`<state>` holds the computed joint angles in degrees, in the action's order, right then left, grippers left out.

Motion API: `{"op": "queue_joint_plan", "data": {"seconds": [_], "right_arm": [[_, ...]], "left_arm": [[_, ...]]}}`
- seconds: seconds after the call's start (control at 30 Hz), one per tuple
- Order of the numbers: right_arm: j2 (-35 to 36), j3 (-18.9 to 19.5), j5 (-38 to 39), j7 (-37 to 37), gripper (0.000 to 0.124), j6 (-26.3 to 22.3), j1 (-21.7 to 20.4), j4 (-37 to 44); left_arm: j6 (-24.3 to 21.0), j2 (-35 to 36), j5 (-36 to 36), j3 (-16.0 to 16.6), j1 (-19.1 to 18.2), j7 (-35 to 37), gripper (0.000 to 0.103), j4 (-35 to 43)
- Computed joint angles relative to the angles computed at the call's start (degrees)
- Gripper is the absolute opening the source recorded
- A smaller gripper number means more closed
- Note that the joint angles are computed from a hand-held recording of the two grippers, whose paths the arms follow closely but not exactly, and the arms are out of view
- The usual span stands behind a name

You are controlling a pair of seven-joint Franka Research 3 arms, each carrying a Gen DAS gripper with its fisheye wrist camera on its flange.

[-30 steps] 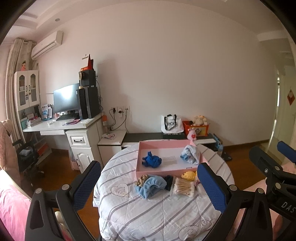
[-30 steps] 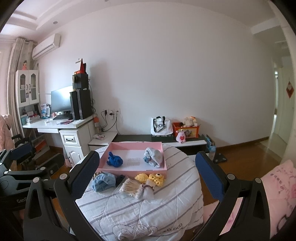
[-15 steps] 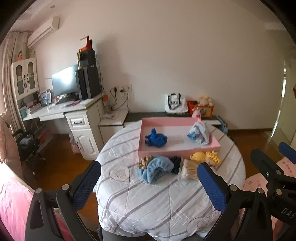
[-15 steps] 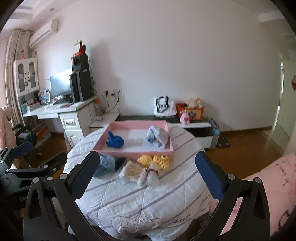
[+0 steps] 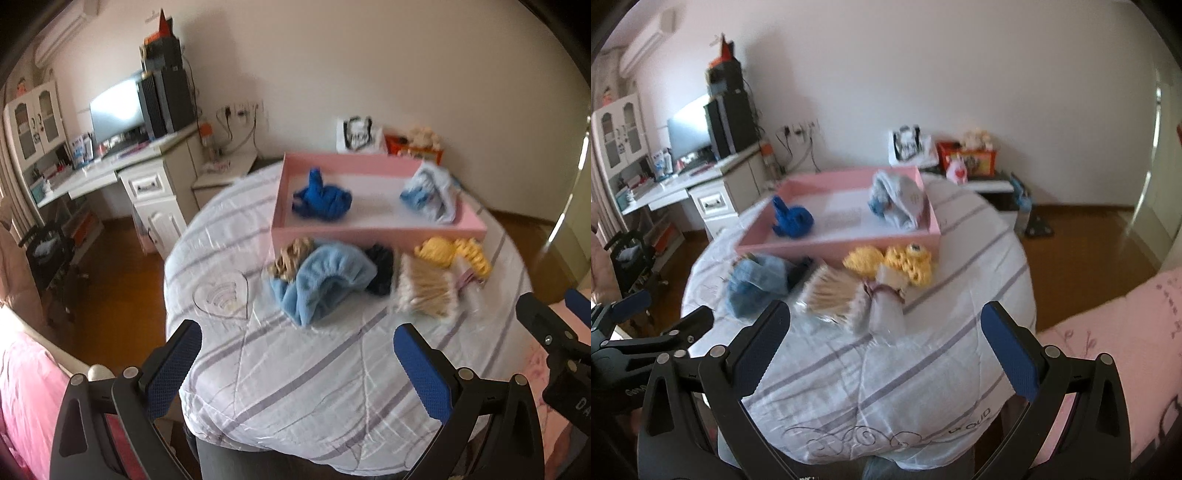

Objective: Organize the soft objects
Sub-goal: 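Lower the left gripper to the fleece hat while the right lowers to the clear tube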

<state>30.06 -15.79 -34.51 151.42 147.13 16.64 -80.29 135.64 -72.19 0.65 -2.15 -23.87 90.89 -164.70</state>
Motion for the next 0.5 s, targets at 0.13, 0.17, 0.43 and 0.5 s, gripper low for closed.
{"op": "queue_joint_plan", "data": {"seconds": [0.13,0.17,0.43,0.5], "right_arm": [[3.5,1.7,5.5,-2.8,0.103,-2.1,-2.7,2.9],[4.1,1.8,6.6,-3.4,0.103,-2.5,-3.0,3.4],[9.4,2.0,14.0,-8.2,0.103,-5.6,-5.4,9.4],[10.5,2.2,15.5,-9.6,0.100,-6.3,-6.1,10.9]], "left_arm": [[4.0,8.1,-0.1,0.1,0.3,0.3,0.103,0.6],[4.7,9.6,-0.2,0.1,0.4,0.3,0.103,0.8],[10.1,22.1,-1.4,-0.2,0.4,0.5,0.103,3.8],[11.0,24.3,-2.3,0.4,-0.2,1.1,0.103,4.6]]}}
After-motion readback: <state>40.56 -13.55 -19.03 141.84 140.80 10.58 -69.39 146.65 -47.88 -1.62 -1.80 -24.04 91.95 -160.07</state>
